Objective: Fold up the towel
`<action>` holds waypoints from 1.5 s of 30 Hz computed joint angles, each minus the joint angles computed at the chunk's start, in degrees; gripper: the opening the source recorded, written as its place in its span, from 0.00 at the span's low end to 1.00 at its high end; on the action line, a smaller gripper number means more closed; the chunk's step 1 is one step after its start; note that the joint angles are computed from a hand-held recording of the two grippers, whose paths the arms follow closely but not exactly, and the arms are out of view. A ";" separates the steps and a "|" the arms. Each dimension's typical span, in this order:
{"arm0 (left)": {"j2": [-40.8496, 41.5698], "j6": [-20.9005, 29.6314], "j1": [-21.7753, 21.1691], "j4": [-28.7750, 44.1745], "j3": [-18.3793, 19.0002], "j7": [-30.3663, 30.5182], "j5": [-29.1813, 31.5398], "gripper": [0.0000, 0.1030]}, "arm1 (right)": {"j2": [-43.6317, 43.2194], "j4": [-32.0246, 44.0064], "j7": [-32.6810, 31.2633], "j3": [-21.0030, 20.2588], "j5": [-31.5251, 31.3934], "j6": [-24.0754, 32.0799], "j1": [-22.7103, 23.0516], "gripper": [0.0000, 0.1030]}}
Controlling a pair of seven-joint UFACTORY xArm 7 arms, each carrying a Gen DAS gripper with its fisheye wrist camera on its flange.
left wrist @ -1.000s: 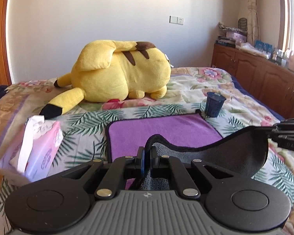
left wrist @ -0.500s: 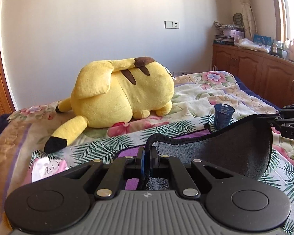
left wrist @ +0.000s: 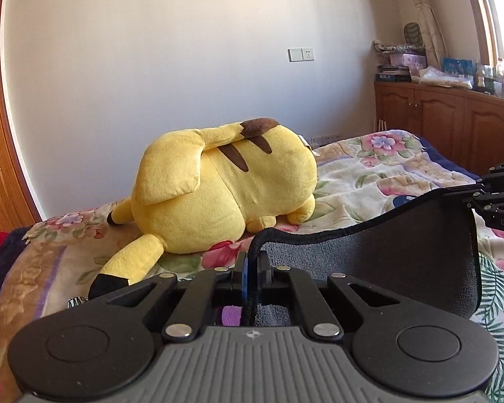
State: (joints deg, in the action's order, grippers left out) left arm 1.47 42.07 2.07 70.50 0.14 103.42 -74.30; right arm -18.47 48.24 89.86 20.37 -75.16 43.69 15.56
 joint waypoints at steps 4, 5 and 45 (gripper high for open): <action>1.73 -2.28 -0.58 1.49 -0.89 -0.88 -0.19 0.00 | 1.86 1.20 0.46 -0.46 -1.82 0.49 -0.60 0.04; 2.09 -2.85 -0.69 1.74 -1.13 -0.90 -0.31 0.00 | 2.40 1.51 0.62 -0.72 -2.25 0.49 -0.60 0.04; 9.88 -14.52 1.80 2.20 -8.78 -5.14 3.78 0.30 | 10.74 1.84 7.41 -8.07 -4.95 -0.79 3.02 0.43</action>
State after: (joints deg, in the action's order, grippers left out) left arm 11.35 27.55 3.87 72.70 -8.64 98.28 -70.53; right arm -7.73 50.08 97.27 12.29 -80.10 42.90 18.58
